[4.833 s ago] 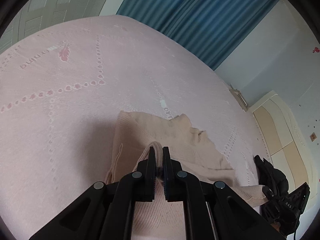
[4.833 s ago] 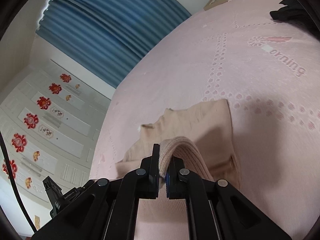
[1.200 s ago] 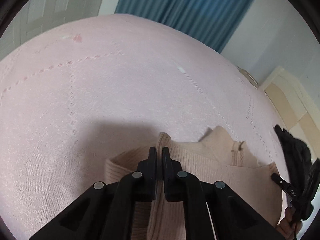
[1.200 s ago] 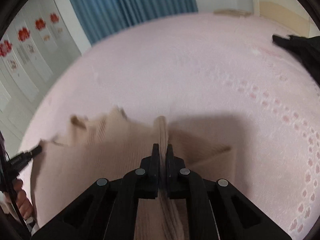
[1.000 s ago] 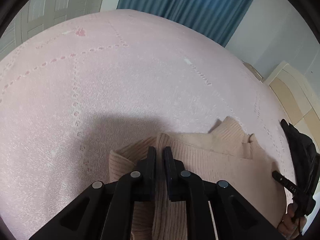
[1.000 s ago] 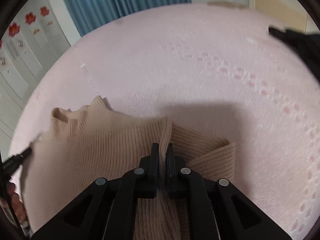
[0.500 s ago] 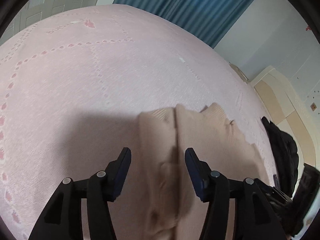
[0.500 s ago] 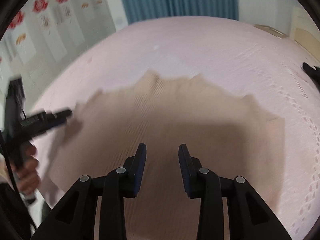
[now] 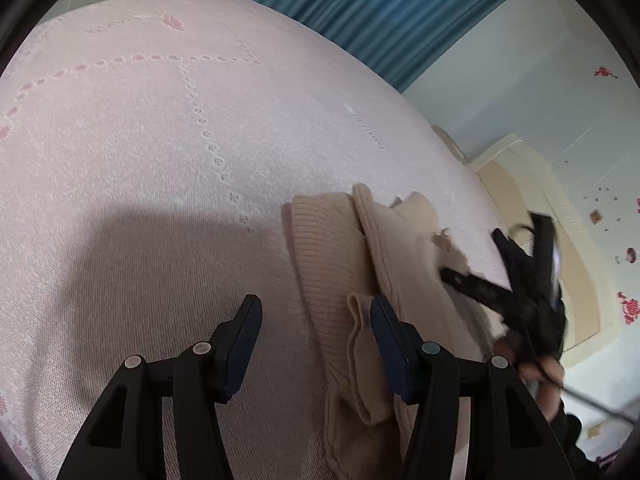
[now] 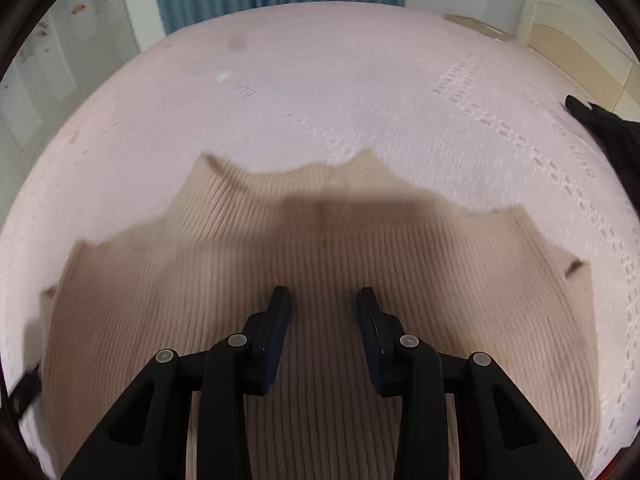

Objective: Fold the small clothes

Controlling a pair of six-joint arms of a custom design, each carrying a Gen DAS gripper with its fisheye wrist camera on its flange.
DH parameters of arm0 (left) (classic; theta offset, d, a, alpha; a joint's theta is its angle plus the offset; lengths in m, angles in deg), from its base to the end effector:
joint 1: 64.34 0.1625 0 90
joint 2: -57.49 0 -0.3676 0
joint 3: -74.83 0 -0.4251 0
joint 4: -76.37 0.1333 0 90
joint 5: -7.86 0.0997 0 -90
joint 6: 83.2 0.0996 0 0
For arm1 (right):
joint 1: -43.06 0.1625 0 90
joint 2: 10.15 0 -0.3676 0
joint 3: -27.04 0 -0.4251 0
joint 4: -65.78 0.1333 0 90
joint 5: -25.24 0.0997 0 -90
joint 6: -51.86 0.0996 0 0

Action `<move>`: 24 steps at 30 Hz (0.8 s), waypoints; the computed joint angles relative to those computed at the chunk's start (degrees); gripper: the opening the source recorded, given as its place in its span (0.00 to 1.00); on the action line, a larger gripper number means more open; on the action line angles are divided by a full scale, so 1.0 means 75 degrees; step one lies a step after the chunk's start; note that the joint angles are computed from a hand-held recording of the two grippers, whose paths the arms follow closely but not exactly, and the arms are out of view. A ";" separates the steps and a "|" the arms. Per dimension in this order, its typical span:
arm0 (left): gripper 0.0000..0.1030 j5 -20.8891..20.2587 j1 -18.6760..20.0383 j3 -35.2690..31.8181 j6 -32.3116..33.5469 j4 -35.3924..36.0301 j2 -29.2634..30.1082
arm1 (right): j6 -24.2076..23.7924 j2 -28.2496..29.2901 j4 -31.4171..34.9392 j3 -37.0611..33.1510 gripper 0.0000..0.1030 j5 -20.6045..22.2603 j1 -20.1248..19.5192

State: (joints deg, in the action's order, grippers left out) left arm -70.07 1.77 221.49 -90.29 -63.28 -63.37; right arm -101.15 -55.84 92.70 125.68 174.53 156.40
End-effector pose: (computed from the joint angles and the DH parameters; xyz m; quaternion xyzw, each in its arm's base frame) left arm 0.0094 -0.3593 0.2443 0.1206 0.9657 -0.2255 0.0443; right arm 0.2116 -0.3702 0.0187 -0.0712 -0.8639 0.2790 0.4133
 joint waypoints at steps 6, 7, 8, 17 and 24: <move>0.52 0.0031 -0.0151 0.0108 0.0031 0.0508 -0.0473 | 0.0165 0.0412 0.0527 -0.0406 0.33 0.0388 0.0072; 0.52 0.0109 -0.0241 0.0149 -0.0009 0.0635 -0.0606 | 0.0285 0.0466 0.0704 -0.0440 0.33 0.0396 0.0145; 0.52 0.0160 -0.0310 0.0175 -0.0044 0.0733 -0.0705 | 0.0340 0.0477 0.0800 -0.0408 0.33 0.0365 0.0189; 0.52 0.0398 -0.0928 0.0543 -0.0714 0.2090 -0.2279 | 0.1227 -0.0114 0.0983 0.0659 0.34 0.0053 0.1059; 0.53 0.0036 -0.1107 0.0860 -0.1062 0.3325 -0.3673 | 0.2617 0.0586 0.1826 0.0778 0.34 0.0490 0.2062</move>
